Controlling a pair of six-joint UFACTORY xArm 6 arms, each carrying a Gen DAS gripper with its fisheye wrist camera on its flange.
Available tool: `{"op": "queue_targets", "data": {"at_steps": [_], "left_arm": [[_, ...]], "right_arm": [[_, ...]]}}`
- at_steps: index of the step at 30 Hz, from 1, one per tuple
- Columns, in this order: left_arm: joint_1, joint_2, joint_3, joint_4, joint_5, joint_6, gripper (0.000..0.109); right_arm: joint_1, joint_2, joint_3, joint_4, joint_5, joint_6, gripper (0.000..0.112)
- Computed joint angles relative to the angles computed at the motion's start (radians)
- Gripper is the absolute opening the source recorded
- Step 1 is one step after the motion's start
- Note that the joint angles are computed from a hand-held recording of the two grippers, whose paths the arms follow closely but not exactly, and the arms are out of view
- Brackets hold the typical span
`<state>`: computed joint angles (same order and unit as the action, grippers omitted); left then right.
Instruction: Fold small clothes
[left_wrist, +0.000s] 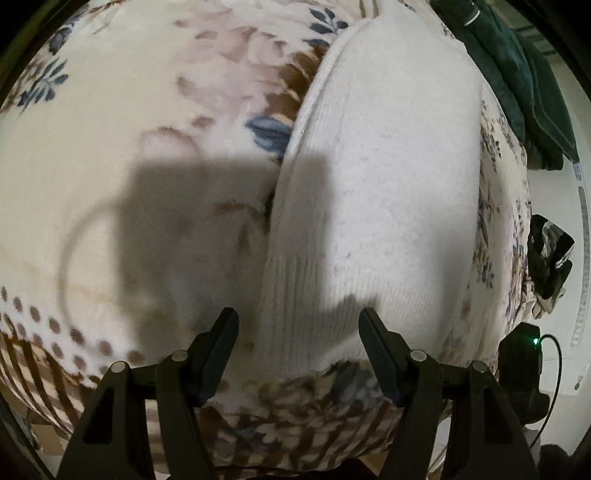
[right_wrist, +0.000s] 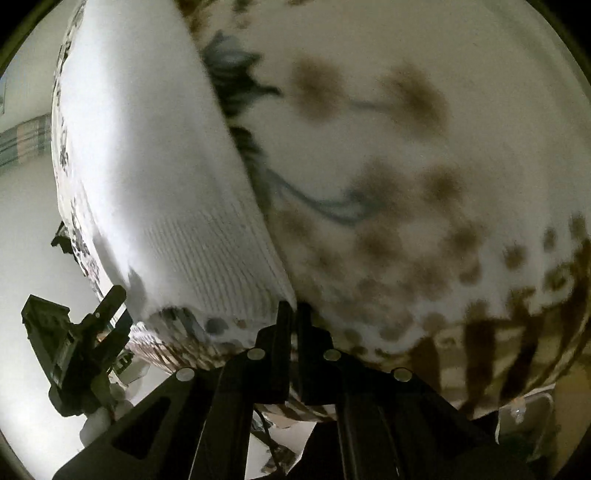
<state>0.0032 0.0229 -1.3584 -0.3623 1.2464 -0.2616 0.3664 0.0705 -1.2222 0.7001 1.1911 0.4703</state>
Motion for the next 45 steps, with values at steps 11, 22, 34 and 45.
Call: {"op": "queue_targets", "data": {"at_steps": [11,22,34,45], "left_arm": [[0.045,0.034,0.015,-0.103,-0.048,0.096,0.065],[0.039,0.055,0.011,-0.158,-0.069,0.161,0.062],[0.046,0.008,-0.053,-0.205,-0.049,0.144,0.012],[0.032,0.478,-0.802,-0.224,-0.065,0.154,0.012]], "right_arm": [[-0.142,0.009,-0.019,0.127,0.049,-0.182,0.058],[-0.163,0.057,0.078,0.447,-0.066,-0.325,0.066],[-0.161,0.028,-0.014,0.395,-0.040,-0.268,0.016],[-0.202,0.285,-0.581,0.314,-0.050,-0.166,0.015]]}}
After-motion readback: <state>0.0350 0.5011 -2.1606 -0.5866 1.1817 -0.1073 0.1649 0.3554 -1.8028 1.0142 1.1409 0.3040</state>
